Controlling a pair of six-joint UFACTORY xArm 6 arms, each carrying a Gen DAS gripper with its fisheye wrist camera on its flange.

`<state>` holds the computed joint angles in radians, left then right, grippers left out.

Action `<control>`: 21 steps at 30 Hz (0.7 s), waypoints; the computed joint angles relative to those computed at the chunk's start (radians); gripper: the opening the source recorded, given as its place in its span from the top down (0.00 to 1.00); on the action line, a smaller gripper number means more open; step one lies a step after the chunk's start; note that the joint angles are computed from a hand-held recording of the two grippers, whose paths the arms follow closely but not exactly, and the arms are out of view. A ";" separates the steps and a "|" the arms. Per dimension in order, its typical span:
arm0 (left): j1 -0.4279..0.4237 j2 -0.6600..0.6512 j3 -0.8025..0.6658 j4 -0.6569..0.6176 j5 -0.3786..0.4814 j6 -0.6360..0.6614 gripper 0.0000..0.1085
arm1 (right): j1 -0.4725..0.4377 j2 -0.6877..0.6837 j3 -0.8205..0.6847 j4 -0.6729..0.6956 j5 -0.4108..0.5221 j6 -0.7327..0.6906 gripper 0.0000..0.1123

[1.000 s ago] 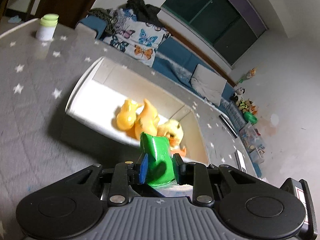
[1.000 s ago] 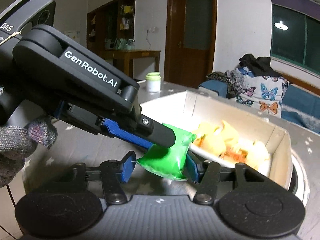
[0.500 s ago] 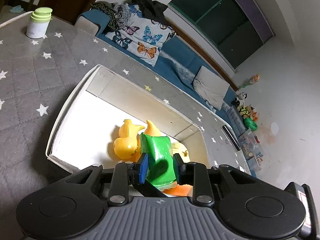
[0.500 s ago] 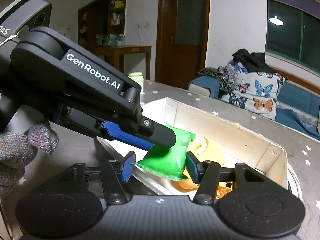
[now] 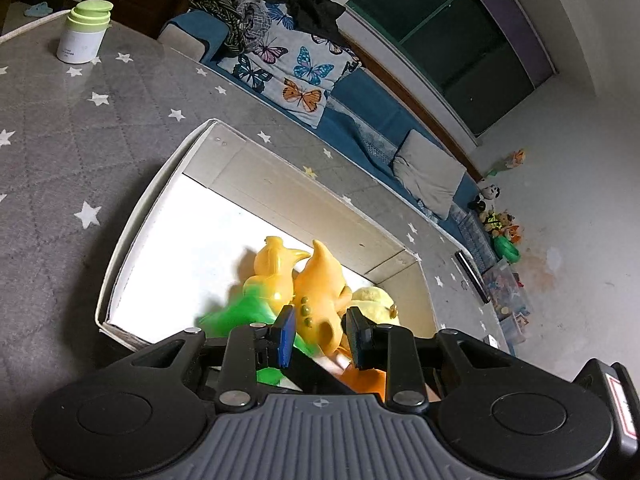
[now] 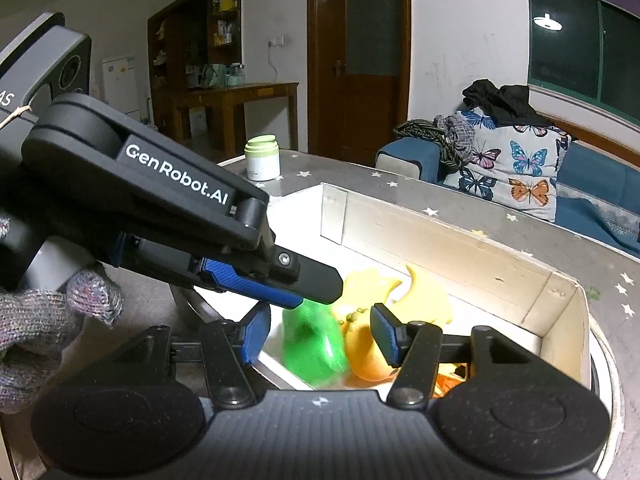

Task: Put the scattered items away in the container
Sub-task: 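Open the left tool to drop the green pack into the box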

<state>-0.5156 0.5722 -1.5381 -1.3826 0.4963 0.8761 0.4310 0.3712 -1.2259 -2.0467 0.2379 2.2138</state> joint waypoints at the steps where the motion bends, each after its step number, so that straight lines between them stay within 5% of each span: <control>1: -0.002 -0.005 0.006 -0.002 -0.006 0.006 0.73 | 0.004 -0.005 0.006 -0.004 0.005 0.010 0.49; 12: -0.030 -0.124 0.158 -0.125 -0.098 0.196 0.72 | 0.069 -0.128 0.149 -0.098 0.107 0.152 0.27; 21: -0.075 -0.243 0.314 -0.367 -0.207 0.496 0.71 | 0.137 -0.236 0.291 -0.095 0.209 0.241 0.10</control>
